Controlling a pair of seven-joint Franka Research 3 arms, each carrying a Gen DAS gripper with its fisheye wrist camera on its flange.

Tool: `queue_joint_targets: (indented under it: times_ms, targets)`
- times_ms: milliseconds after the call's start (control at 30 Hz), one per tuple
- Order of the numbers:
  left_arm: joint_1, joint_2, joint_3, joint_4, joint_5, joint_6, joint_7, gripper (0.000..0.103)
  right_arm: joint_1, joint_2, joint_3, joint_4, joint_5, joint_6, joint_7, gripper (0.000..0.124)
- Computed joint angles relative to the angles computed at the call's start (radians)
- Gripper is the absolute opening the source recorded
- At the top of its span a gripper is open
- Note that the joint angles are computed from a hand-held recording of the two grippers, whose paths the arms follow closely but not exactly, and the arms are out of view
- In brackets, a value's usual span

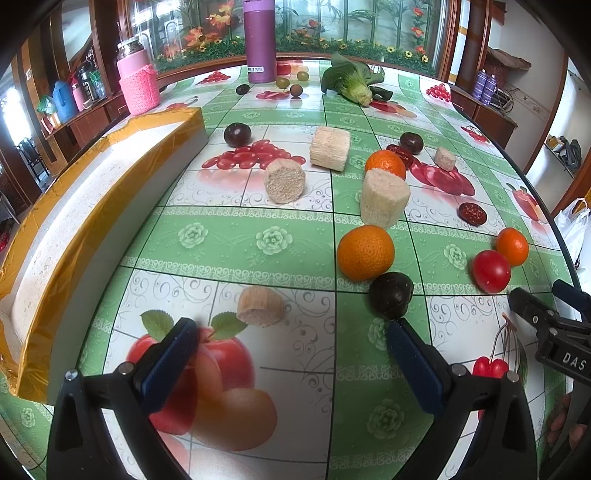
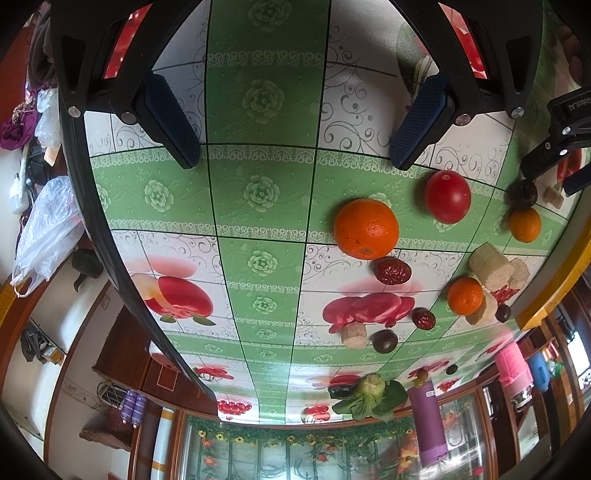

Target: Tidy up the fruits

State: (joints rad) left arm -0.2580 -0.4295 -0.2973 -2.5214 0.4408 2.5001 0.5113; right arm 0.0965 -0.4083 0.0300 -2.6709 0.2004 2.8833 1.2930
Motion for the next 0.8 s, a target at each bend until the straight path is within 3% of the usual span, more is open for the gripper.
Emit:
queue_joint_targets:
  times_ms: [167,433,800]
  targets:
    - [-0.021,-0.020,0.034,-0.012,-0.060,0.010,0.046,0.103,0.053,-0.062,-0.018,-0.012,0.049,-0.082,-0.029,0.103]
    - [-0.008,-0.108,0.049,-0.020,-0.098,0.000,0.111,0.103,0.037,-0.183,0.054,-0.005,0.011,-0.185,0.082,0.103]
    - [0.018,-0.169,0.049,0.002,-0.091,0.028,0.176,0.103,0.036,-0.248,0.079,0.019,-0.044,-0.180,0.160,0.103]
